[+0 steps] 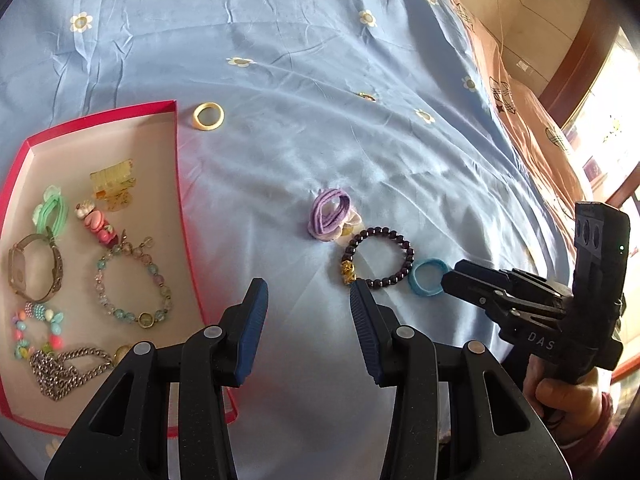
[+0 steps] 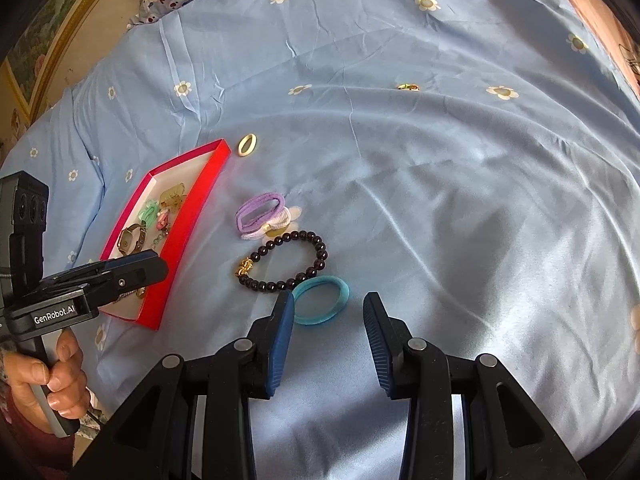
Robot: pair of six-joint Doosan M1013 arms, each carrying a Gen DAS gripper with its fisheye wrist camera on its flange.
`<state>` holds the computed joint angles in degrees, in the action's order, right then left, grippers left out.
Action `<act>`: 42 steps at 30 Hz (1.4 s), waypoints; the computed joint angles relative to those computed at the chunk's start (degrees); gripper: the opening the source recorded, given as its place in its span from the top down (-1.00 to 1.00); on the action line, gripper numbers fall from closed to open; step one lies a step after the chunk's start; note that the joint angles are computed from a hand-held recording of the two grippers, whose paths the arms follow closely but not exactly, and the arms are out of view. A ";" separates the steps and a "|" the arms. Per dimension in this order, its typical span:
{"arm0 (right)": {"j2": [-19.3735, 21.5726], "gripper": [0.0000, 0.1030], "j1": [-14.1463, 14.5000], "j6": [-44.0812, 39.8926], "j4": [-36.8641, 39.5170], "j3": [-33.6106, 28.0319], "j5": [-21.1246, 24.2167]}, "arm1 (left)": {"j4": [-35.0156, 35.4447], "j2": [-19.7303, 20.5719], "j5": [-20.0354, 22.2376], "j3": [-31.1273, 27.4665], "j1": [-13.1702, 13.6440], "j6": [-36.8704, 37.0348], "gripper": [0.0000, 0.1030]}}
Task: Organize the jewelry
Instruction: 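Move both open tools back over the black bead bracelet and blue ring, then grasp the black bead bracelet with the left tool while the right tool grasps the blue ring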
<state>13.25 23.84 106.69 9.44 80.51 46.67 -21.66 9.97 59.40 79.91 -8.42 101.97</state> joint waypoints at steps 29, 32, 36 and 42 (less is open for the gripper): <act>-0.45 0.95 -2.01 0.04 0.23 1.56 -1.18 | 4.89 6.76 3.15 -5.89 -5.38 6.47 0.86; -0.46 0.95 -1.93 0.15 0.26 1.46 -1.39 | 2.62 6.19 3.02 -5.43 -4.69 6.54 0.87; -0.73 0.95 -1.79 0.24 0.08 1.44 -1.88 | -0.20 5.04 2.45 -4.69 -3.60 6.21 0.87; -0.86 0.95 -1.15 -0.17 -0.11 0.94 -2.33 | -3.14 2.72 1.18 -3.18 -1.83 6.18 0.87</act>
